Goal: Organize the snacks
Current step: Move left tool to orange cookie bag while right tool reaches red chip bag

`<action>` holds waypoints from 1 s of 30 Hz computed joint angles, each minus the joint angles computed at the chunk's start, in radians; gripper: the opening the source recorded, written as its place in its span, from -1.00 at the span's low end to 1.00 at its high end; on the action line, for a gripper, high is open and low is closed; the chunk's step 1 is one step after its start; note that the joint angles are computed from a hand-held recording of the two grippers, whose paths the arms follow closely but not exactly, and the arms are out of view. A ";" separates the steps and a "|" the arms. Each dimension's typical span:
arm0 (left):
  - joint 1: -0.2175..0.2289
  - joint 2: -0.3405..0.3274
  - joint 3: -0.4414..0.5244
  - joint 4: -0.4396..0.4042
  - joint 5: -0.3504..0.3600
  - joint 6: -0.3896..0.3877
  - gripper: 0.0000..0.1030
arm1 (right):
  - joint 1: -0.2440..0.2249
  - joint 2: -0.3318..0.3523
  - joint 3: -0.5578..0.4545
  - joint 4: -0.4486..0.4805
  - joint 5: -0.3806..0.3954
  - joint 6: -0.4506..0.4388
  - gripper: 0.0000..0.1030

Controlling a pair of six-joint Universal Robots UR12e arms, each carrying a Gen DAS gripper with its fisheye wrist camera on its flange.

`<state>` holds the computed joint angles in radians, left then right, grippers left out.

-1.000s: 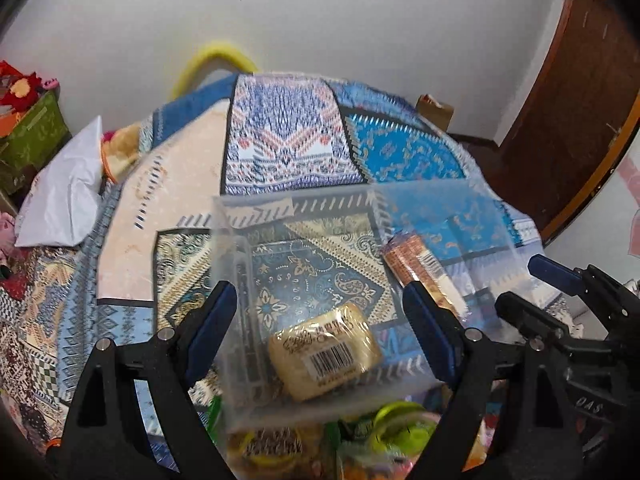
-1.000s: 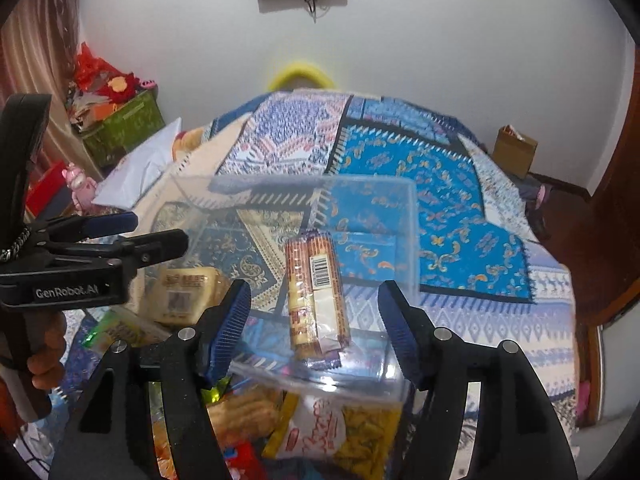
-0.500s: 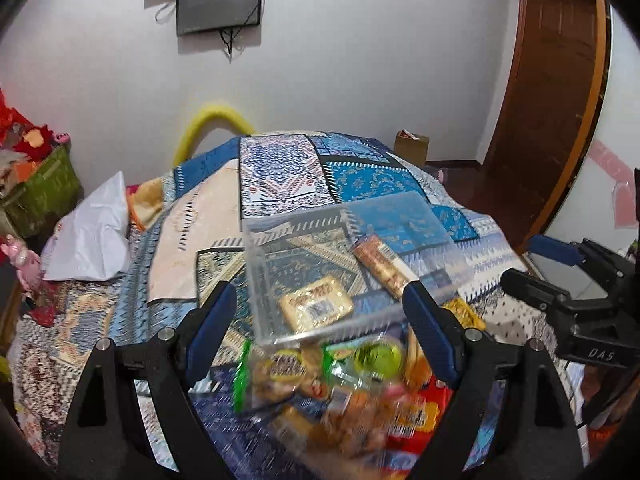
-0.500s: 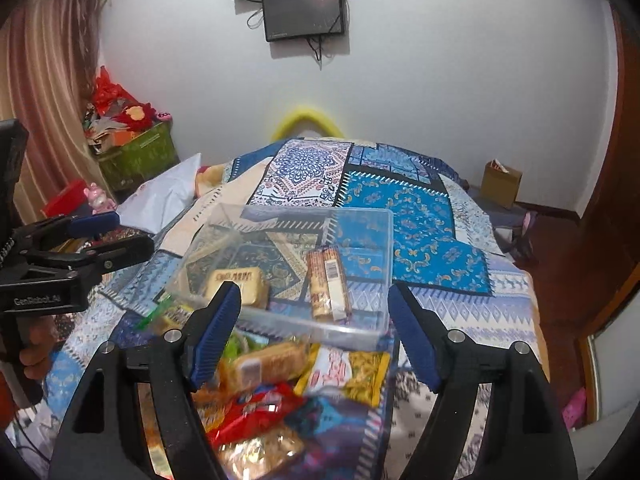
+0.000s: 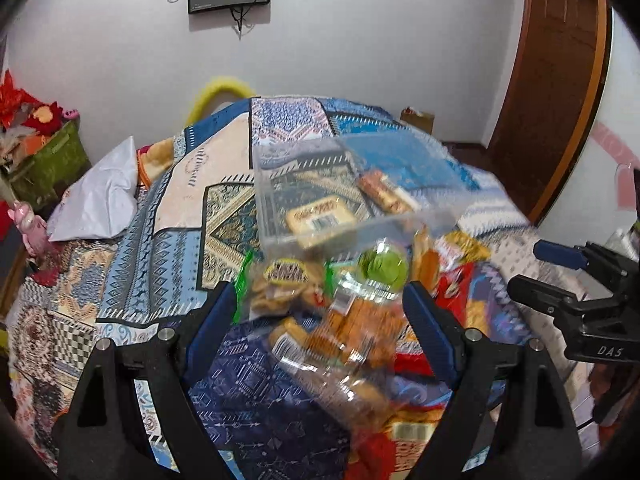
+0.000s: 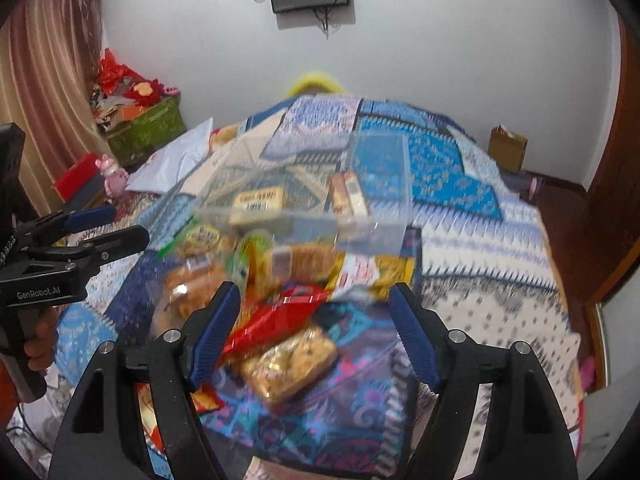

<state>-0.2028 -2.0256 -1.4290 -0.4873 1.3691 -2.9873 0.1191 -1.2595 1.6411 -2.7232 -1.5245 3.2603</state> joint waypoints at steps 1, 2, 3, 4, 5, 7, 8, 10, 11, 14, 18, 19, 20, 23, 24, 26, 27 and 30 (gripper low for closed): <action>-0.002 -0.001 -0.004 -0.004 0.002 0.013 0.66 | 0.001 0.002 0.003 0.007 0.010 0.007 0.43; -0.003 -0.004 -0.004 -0.020 -0.002 0.022 0.66 | 0.001 0.003 0.005 0.013 0.019 0.010 0.43; -0.003 -0.007 -0.001 -0.036 -0.006 0.026 0.66 | -0.001 0.009 0.003 0.025 0.036 0.017 0.43; -0.004 -0.010 0.000 -0.047 -0.012 0.031 0.66 | -0.003 0.012 0.004 0.026 0.050 0.024 0.43; -0.005 -0.013 0.000 -0.056 -0.020 0.038 0.66 | -0.003 0.015 0.004 0.027 0.062 0.028 0.43; -0.008 -0.018 0.002 -0.063 -0.026 0.048 0.66 | -0.002 0.021 0.002 0.033 0.078 0.029 0.43; -0.008 -0.022 0.004 -0.066 -0.034 0.052 0.66 | -0.002 0.024 0.000 0.034 0.083 0.029 0.42; -0.009 -0.029 0.011 -0.074 -0.050 0.064 0.66 | -0.001 0.032 -0.006 0.041 0.097 0.028 0.20; -0.011 -0.034 0.016 -0.080 -0.054 0.071 0.66 | -0.001 0.035 -0.012 0.054 0.110 0.026 0.13; -0.016 -0.048 0.033 -0.106 -0.059 0.089 0.63 | -0.005 0.047 -0.022 0.066 0.142 0.035 -0.03; -0.013 -0.066 0.058 -0.150 -0.070 0.089 0.61 | -0.008 0.056 -0.033 0.079 0.156 0.042 -0.11; -0.012 -0.069 0.061 -0.164 -0.071 0.089 0.61 | -0.009 0.059 -0.037 0.084 0.159 0.040 -0.11; -0.011 -0.071 0.062 -0.171 -0.071 0.091 0.61 | -0.009 0.061 -0.040 0.091 0.161 0.036 -0.11; -0.006 -0.070 0.055 -0.175 -0.083 0.094 0.61 | -0.007 0.071 -0.056 0.114 0.159 0.017 -0.07; -0.004 -0.068 0.051 -0.173 -0.091 0.094 0.61 | -0.004 0.074 -0.060 0.118 0.149 0.012 -0.06; -0.003 -0.066 0.044 -0.165 -0.098 0.097 0.61 | 0.000 0.083 -0.073 0.130 0.130 0.003 -0.06; -0.003 -0.065 0.044 -0.164 -0.097 0.100 0.61 | 0.001 0.088 -0.080 0.141 0.126 0.002 -0.06; -0.006 -0.067 0.045 -0.168 -0.090 0.117 0.61 | -0.007 0.100 -0.098 0.180 0.151 -0.003 0.12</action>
<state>-0.2092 -2.0927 -1.3840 -0.6550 1.2791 -2.8705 0.1117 -1.1595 1.5433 -2.5437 -1.3737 3.2572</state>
